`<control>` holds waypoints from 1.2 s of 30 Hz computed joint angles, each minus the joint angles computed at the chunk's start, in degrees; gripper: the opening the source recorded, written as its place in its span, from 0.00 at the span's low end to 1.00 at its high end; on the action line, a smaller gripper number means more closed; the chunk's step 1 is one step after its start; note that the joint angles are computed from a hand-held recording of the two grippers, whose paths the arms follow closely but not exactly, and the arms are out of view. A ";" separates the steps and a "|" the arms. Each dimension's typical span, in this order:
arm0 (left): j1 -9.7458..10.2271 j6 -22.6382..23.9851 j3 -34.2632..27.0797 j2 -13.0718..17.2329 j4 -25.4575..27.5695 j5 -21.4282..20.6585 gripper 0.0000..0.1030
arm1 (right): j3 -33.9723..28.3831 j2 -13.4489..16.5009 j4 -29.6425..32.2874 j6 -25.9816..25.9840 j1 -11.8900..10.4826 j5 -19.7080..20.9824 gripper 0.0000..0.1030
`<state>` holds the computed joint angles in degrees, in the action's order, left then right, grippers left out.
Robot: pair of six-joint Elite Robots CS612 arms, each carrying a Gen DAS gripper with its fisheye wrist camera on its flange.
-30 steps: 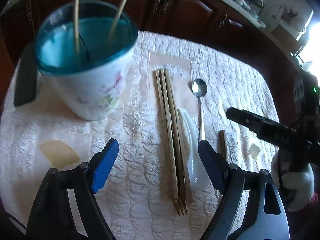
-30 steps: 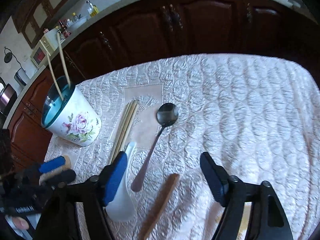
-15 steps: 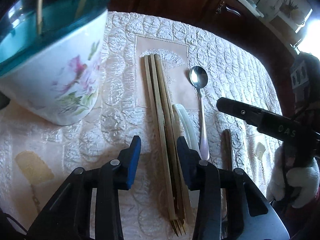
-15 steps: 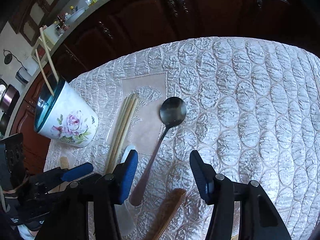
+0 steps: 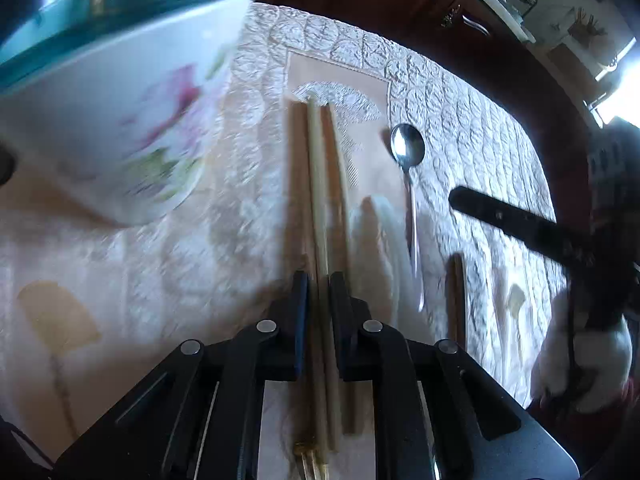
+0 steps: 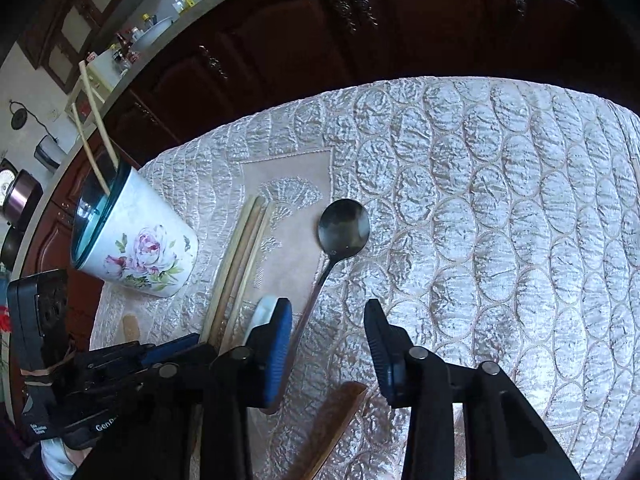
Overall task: Organize utensils
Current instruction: 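Grasp a chopstick with the left tool while the right tool grasps another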
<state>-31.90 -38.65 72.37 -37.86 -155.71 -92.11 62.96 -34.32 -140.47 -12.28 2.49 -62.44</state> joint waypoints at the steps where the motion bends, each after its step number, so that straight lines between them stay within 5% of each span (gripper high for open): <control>1: -0.06 0.38 1.17 -0.71 -0.53 0.14 0.09 | 0.27 -0.16 -0.25 -0.19 0.04 -0.12 0.32; 13: -1.02 -0.77 12.89 -7.93 -2.33 0.26 0.09 | -1.21 0.29 2.01 -1.34 0.51 0.82 0.32; 15: -1.03 -1.39 13.30 -8.26 -3.29 1.80 0.16 | -1.49 0.42 2.70 -1.44 0.63 1.79 0.32; 18: -1.10 -1.19 12.69 -8.06 -3.62 5.00 0.27 | -1.61 0.45 3.36 -2.13 1.22 3.22 0.32; 27: -0.17 1.21 5.65 -3.85 0.43 5.94 0.27 | -8.16 4.27 8.34 -1.96 3.64 3.38 0.32; 36: 0.41 1.64 2.92 -2.20 2.98 5.79 0.27 | -13.90 7.84 10.92 -0.37 5.76 -0.64 0.31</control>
